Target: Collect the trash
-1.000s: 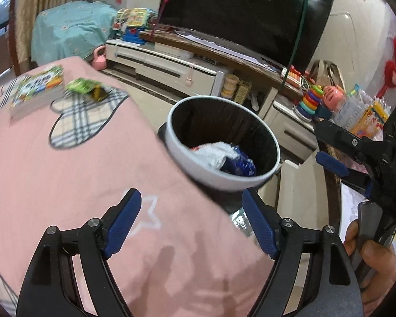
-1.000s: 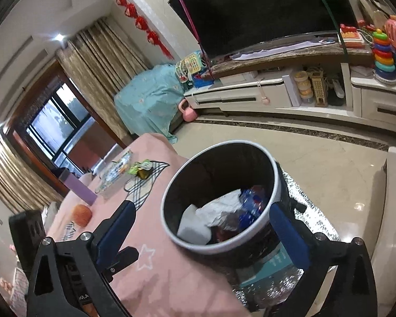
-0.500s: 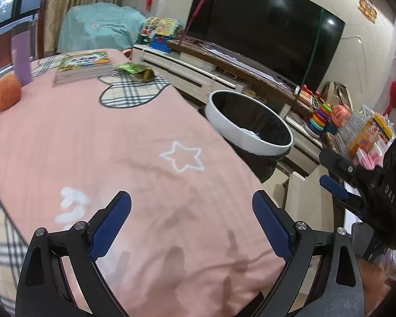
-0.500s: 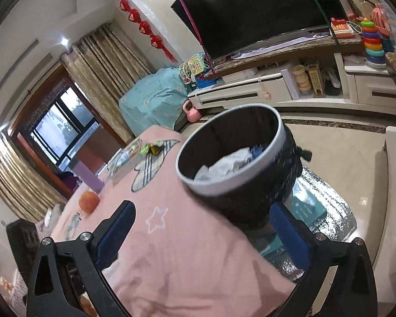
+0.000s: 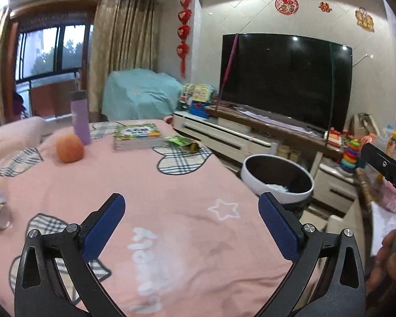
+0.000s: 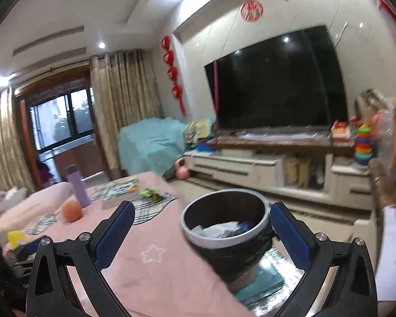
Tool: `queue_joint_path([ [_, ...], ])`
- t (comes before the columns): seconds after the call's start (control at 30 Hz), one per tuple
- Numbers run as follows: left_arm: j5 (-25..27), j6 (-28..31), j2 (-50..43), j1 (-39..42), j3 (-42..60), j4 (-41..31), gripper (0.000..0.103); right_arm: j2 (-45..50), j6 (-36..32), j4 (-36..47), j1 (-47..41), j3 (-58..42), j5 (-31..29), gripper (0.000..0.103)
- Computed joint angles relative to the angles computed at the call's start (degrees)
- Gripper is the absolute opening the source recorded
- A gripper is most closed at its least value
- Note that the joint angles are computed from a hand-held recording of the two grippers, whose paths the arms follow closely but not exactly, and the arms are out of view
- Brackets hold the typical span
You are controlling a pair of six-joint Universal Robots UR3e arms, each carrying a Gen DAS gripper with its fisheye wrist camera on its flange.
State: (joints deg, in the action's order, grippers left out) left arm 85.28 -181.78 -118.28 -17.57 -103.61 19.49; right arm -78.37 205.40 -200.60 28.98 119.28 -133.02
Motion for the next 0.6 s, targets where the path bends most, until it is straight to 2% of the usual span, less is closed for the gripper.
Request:
queue_joint_path([
  [0.07,1.4,0.6,-0.6,-0.4,-1.3,2.6,0.103,1.0,0.2,-0.9,0.1,0.6,0.0,0.103],
  [0.27,5.3,1.2,-2.6,-1.7,-1.5,4.4,0.103,5.0,2.0,-1.4,2.1,0.4,-2.2,0.103],
  [0.43,6.3,0.7,-2.8,-1.6,-3.5,6.9,0.103,6.2,3.3,-1.3,2.4,0.7,-2.5,0.103],
  [0.6,6.7,0.5,-2.4,-1.6,-4.5,8.2,0.103,8.5,1.8,-3.0,4.1,-0.4,-3.7,0.103],
])
